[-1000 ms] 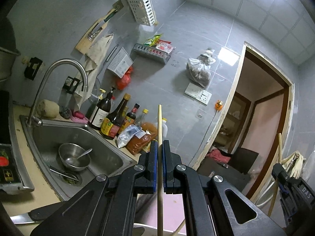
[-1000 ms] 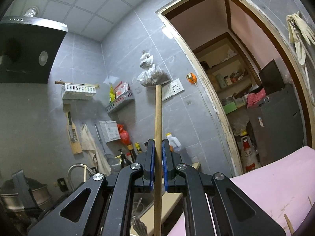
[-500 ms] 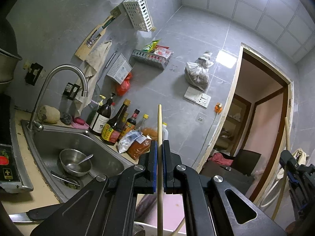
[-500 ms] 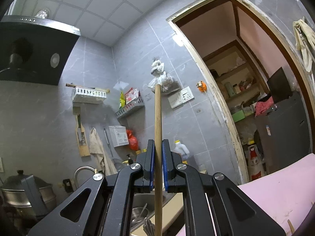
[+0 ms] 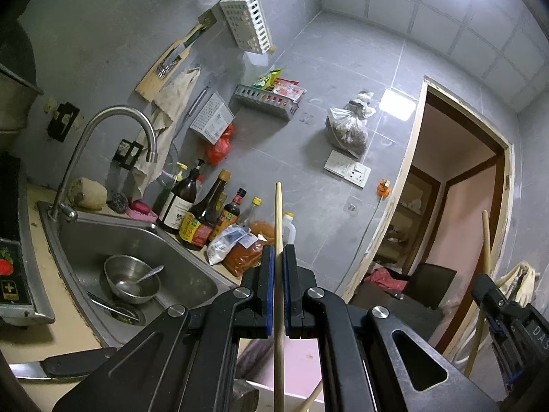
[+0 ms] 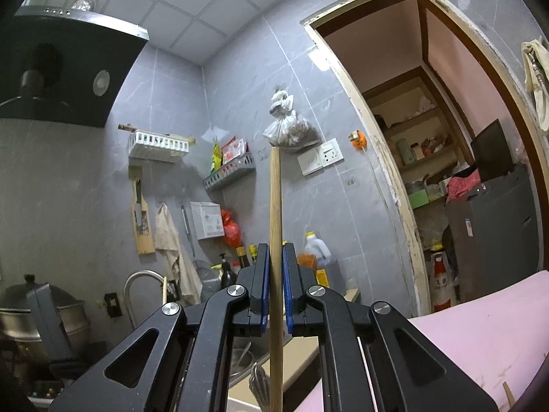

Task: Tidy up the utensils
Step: 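Lower both held chopsticks into the white holder and open both grippers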

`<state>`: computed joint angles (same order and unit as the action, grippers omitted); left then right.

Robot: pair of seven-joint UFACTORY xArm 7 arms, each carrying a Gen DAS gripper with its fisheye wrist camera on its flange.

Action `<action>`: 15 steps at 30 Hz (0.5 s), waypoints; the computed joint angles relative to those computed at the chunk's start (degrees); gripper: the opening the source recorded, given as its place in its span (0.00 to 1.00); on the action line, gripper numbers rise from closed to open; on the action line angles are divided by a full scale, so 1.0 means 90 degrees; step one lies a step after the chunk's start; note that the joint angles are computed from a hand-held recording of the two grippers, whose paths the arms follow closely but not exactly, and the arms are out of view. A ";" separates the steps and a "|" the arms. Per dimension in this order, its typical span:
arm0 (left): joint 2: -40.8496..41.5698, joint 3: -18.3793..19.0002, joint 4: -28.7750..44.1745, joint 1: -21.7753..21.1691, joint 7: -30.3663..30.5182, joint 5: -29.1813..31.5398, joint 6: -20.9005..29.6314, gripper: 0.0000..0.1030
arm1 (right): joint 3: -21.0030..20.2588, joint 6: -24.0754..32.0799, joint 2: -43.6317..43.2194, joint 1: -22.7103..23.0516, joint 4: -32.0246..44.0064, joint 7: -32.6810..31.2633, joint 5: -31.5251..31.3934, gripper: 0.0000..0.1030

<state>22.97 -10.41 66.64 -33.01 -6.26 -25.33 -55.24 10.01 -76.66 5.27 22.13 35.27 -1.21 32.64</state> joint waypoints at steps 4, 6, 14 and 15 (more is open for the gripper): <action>-0.0013 0.0041 -0.0065 -0.0204 0.0592 -0.0264 -0.0089 0.03 | 0.0008 0.0146 -0.0014 0.0014 -0.0074 -0.0059 0.0031 0.05; -0.0061 0.0034 -0.0128 -0.0318 0.0950 -0.0444 -0.0066 0.03 | 0.0017 0.0247 -0.0083 0.0022 -0.0172 -0.0076 0.0033 0.05; -0.0470 -0.0094 -0.0634 -0.0282 0.1127 -0.0330 0.0465 0.03 | 0.0098 0.0706 -0.0450 0.0072 -0.0569 -0.0243 0.0100 0.05; -0.0525 -0.0100 -0.0692 -0.0280 0.1135 -0.0323 0.0539 0.03 | 0.0108 0.0741 -0.0478 0.0076 -0.0606 -0.0252 0.0097 0.05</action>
<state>18.25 -11.31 60.41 -35.53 3.96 -28.24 -50.39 10.98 -69.99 0.97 22.81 29.82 -3.48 33.52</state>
